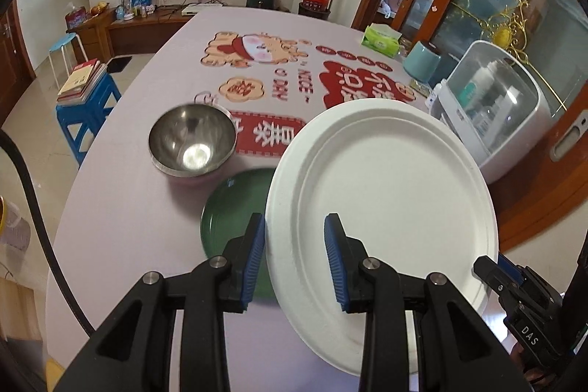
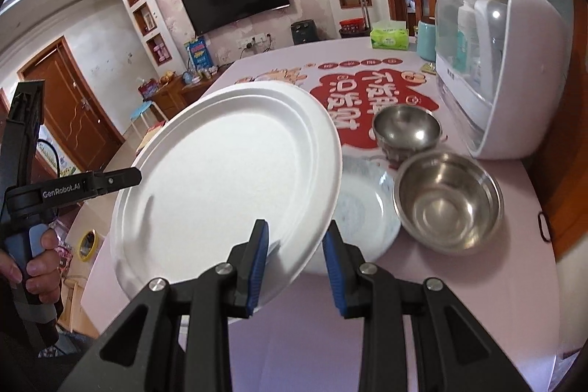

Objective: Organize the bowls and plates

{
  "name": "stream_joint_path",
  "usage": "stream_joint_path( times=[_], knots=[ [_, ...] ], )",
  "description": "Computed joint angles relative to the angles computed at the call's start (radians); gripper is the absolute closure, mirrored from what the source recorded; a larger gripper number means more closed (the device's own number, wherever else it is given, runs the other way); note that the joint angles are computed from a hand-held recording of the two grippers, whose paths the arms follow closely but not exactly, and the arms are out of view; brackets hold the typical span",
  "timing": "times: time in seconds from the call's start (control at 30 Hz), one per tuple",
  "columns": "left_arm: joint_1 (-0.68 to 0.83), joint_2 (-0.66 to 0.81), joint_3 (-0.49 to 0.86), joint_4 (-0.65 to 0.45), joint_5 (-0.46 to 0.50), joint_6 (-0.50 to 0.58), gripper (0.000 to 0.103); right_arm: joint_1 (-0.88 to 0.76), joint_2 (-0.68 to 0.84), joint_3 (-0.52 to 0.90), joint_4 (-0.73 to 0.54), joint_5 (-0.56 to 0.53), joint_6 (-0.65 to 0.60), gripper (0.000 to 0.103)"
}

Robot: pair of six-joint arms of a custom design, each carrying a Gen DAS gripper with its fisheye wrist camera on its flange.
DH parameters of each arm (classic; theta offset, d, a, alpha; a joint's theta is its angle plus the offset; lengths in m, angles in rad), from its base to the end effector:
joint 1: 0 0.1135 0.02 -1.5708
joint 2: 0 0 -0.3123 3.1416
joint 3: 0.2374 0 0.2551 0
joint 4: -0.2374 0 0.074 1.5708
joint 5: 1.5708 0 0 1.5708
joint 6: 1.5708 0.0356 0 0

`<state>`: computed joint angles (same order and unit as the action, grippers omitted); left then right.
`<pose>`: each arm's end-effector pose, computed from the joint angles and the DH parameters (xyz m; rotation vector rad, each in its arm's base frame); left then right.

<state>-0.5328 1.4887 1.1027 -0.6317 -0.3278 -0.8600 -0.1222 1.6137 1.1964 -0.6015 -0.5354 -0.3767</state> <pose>0.2670 -0.1442 0.2953 -0.5251 2.4575 -0.1385 0.3389 -0.0233 0.2908 -0.4980 2.3980 0.4783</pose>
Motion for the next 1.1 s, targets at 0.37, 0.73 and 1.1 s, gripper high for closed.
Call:
stream_joint_path(
  times=[0.37,0.73,1.1],
  knots=[
    [-0.25,-0.044,-0.148,-0.015,-0.103,-0.309,0.072,-0.082,-0.113,-0.118,-0.088,0.025,-0.212,0.073],
    [-0.375,-0.014,-0.275,0.053,-0.051,-0.542,0.072,-0.126,-0.149,-0.222,-0.13,0.105,-0.364,0.071],
    [-0.397,0.078,-0.334,0.148,0.039,-0.611,0.072,-0.146,-0.108,-0.288,-0.124,0.174,-0.406,0.07]
  ],
)
